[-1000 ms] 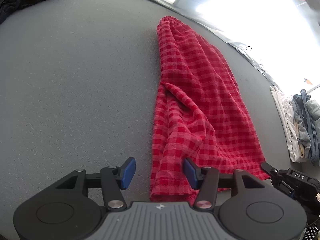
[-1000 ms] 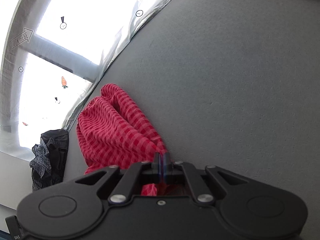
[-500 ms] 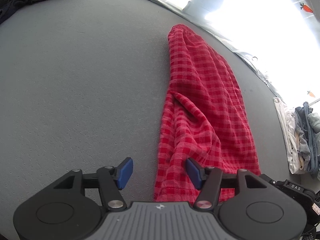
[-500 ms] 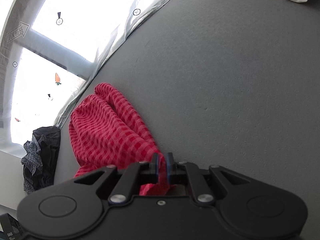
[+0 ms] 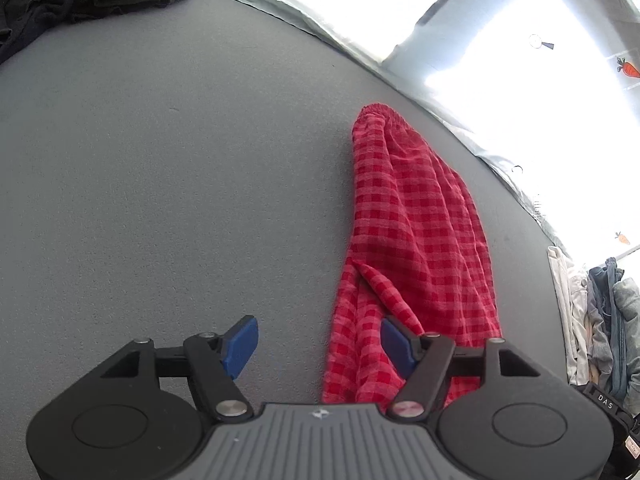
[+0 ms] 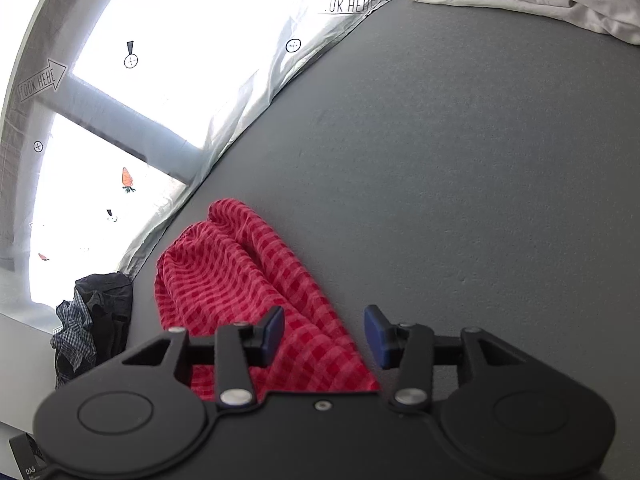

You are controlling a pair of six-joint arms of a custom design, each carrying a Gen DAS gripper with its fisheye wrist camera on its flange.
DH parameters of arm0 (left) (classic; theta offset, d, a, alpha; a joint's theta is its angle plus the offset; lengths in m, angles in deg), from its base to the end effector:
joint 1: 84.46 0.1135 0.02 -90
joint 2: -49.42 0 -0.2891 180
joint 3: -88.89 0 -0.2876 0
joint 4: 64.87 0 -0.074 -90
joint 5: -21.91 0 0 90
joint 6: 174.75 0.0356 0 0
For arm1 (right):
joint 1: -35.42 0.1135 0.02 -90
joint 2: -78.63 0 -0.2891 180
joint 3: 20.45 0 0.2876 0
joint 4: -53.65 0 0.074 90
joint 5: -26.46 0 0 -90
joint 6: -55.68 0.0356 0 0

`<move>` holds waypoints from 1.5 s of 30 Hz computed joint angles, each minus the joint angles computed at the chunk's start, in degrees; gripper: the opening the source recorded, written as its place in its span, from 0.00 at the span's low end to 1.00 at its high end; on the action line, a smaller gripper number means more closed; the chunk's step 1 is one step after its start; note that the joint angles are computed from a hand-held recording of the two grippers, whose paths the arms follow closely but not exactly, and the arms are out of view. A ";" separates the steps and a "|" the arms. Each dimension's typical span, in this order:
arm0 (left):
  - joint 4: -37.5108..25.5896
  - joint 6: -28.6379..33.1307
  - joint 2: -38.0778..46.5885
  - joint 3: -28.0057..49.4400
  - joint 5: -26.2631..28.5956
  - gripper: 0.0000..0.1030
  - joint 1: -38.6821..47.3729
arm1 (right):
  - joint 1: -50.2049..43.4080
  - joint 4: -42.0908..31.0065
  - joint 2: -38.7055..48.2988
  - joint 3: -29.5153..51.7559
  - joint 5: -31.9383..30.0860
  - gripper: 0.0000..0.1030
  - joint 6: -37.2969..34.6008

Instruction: Fold clothes

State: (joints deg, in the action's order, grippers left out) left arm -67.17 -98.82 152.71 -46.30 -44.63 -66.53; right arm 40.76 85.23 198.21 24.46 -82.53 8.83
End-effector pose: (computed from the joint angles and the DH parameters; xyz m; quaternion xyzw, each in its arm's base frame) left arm 0.2792 0.0754 0.0566 -0.2119 0.9249 -0.1883 0.2535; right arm 0.3149 0.0411 0.0140 0.2310 0.8773 0.2992 0.2958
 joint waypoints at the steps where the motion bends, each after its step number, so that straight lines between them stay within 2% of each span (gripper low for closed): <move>1: 0.01 -0.74 1.63 1.81 0.27 0.66 0.31 | 0.23 -0.99 0.55 1.59 0.05 0.51 -0.49; 4: 0.77 -2.64 5.69 6.09 -0.64 0.67 -0.97 | 0.67 -4.80 3.03 7.88 -1.06 0.53 -2.61; 7: 0.10 -4.92 10.68 12.14 -2.50 0.67 -3.36 | 1.55 -9.43 6.22 15.20 -1.62 0.71 -3.14; 8: -0.49 -5.39 11.79 13.80 -2.77 0.67 -3.86 | 1.84 -11.27 7.29 17.86 -2.07 0.73 -3.35; 10: -1.57 -6.04 13.78 17.15 -3.04 0.67 -4.95 | 2.49 -14.58 9.11 22.71 -2.74 0.73 -4.38; 14: -4.16 -5.48 18.96 24.96 -5.10 0.70 -7.28 | 4.19 -16.61 13.76 31.25 -4.62 0.72 -6.87; 15: -5.12 -5.55 20.27 27.01 -5.67 0.70 -7.71 | 4.53 -17.25 15.03 33.66 -5.11 0.70 -7.32; 17: -6.81 -5.72 22.54 30.69 -6.51 0.70 -8.42 | 5.20 -19.68 17.63 38.90 -7.63 0.50 -9.30; 19: -8.22 -5.85 24.62 34.25 -6.82 0.70 -9.07 | 6.27 -22.75 20.02 43.93 -8.33 0.42 -11.56; 27: -12.56 -4.78 30.26 44.32 -7.54 0.71 -10.42 | 9.12 -31.72 26.91 56.82 -6.78 0.40 -17.14; 28: -12.96 -4.61 30.78 45.26 -7.68 0.71 -10.56 | 9.23 -31.96 27.31 57.47 -7.21 0.33 -17.35; 29: -13.18 -4.68 31.19 45.97 -7.84 0.71 -10.67 | 9.21 -31.80 27.55 57.72 -7.89 0.20 -16.97; 31: -13.29 -5.11 31.72 46.87 -8.04 0.71 -10.80 | 9.14 -30.19 27.14 56.98 -8.63 0.07 -17.31; 33: -13.37 -5.49 32.05 47.56 -8.19 0.71 -10.90 | 9.25 -28.23 26.13 55.59 -8.32 0.02 -18.65; 36: -12.46 -5.79 31.76 47.49 -8.01 0.71 -11.20 | 9.14 -22.88 22.93 51.15 -6.51 0.01 -20.34; 39: -11.56 -5.72 31.18 47.06 -7.80 0.71 -11.60 | 7.92 -16.84 19.98 46.94 -5.18 0.01 -18.11; 40: -11.41 -5.43 31.09 47.01 -7.85 0.71 -11.85 | 7.40 -16.87 19.95 46.98 -4.88 0.01 -17.61; 43: -11.93 -4.89 31.50 47.36 -7.99 0.72 -12.47 | 6.77 -23.73 22.60 51.06 0.21 0.01 -19.74; 45: -12.40 -4.75 31.78 47.45 -8.18 0.72 -12.83 | 6.14 -30.02 25.43 55.21 0.94 0.04 -19.31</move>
State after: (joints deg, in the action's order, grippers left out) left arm -79.57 -103.57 184.49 1.15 -52.81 -79.36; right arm 46.90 55.21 223.63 79.68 -81.60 -10.49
